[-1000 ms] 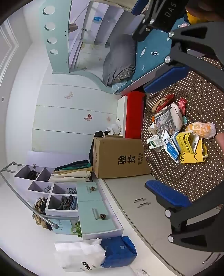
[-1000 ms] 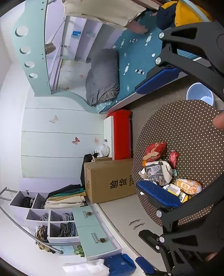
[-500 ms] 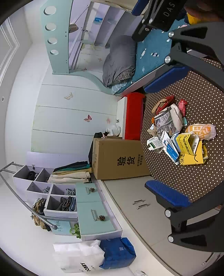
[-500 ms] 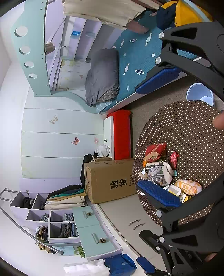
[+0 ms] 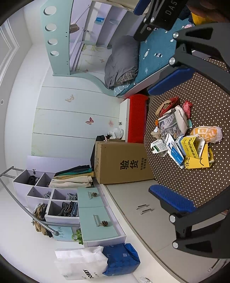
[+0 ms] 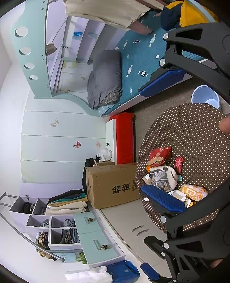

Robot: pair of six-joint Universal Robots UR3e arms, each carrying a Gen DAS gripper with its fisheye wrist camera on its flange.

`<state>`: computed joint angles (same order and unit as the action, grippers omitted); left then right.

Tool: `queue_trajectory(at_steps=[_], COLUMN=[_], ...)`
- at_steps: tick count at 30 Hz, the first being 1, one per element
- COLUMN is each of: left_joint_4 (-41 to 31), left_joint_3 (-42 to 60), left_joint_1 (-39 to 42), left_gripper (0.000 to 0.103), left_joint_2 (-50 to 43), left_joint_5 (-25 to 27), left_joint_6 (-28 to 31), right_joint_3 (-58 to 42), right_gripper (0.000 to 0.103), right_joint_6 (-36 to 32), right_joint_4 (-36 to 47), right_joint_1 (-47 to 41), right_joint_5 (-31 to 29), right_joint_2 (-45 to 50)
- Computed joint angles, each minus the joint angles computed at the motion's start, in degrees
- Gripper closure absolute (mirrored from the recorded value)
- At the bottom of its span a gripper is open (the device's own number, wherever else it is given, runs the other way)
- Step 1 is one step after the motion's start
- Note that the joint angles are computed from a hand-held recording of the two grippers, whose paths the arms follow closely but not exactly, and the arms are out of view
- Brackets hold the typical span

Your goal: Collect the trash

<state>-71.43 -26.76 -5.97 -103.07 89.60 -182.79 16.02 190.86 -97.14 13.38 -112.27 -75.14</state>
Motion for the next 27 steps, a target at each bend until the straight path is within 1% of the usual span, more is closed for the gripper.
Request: queue_trajectory(at_steps=[4, 13, 18, 22, 24, 27], left_joint_4=[-0.1, 0.3, 0.7, 2.6, 3.2, 4.0], left_joint_3=[0.3, -0.5, -1.6, -5.7, -7.6, -10.8], left_joint_1=[0.0, 0.5, 1.5, 1.9, 2.5, 3.8], left_gripper=[0.004, 0.004, 0.004, 0.004, 0.004, 0.004], left_joint_2=[-0.1, 0.1, 0.4, 1.9, 2.5, 3.6], left_joint_5=[0.0, -0.4, -1.0, -1.0, -1.2, -1.7], left_joint_6=[-0.1, 0.0, 0.2, 0.3, 0.4, 0.5], right_joint_3=[2.5, 1.5, 3.3, 3.7, 0.5, -1.6], right_gripper=[0.005, 0.005, 0.005, 0.005, 0.005, 0.005], right_joint_6=[0.1, 0.1, 0.0, 0.1, 0.1, -0.1], right_joint_4=[-2.1, -1.3, -2.1, -2.2, -0.3, 1.3], right_joint_1=[0.2, 0.1, -0.3, -0.5, -0.7, -0.9], right_joint_5=[-0.2, 0.0, 0.4, 0.9, 1.5, 2.6], right_joint_2=[-0.4, -0.1, -1.0, -0.4, 1.6, 3.5])
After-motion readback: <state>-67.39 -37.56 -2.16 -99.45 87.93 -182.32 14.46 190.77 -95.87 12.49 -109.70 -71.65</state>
